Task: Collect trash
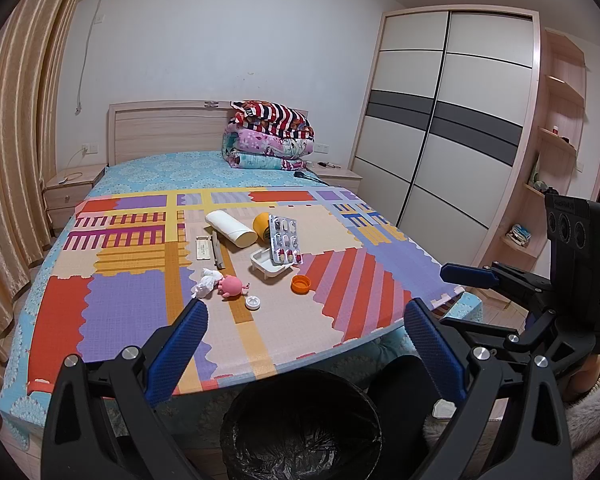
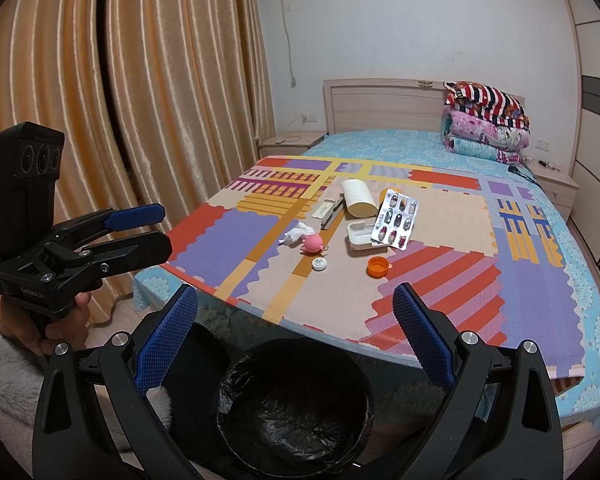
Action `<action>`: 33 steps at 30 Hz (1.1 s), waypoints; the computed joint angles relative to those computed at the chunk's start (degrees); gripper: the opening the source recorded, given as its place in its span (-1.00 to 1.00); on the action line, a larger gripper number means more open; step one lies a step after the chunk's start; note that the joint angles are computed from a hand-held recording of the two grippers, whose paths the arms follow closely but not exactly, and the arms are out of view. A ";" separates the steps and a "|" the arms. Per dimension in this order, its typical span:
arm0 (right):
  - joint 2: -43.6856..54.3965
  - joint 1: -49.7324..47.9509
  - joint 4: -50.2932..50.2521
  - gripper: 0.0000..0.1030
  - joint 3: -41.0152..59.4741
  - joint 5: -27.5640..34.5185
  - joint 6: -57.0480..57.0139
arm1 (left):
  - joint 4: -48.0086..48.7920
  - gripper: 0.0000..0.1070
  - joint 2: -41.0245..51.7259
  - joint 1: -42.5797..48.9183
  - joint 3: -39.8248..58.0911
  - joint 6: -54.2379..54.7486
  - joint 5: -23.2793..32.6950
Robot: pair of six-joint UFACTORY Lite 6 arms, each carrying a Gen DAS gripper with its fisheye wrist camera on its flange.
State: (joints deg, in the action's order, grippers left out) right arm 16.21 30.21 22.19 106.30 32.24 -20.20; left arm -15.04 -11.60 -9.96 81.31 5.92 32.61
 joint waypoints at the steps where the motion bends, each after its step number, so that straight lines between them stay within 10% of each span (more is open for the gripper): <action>1: 0.01 -0.01 0.03 0.92 0.00 -0.04 -0.04 | 0.00 0.78 0.00 0.00 0.00 0.00 0.00; 33: 2.25 -0.56 -0.12 0.91 2.73 0.49 0.12 | -1.68 0.78 1.78 2.00 1.99 1.87 0.90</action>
State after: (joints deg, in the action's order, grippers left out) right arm 18.47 29.65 22.08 109.03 32.72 -20.08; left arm -16.72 -9.82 -7.96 83.30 7.79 33.50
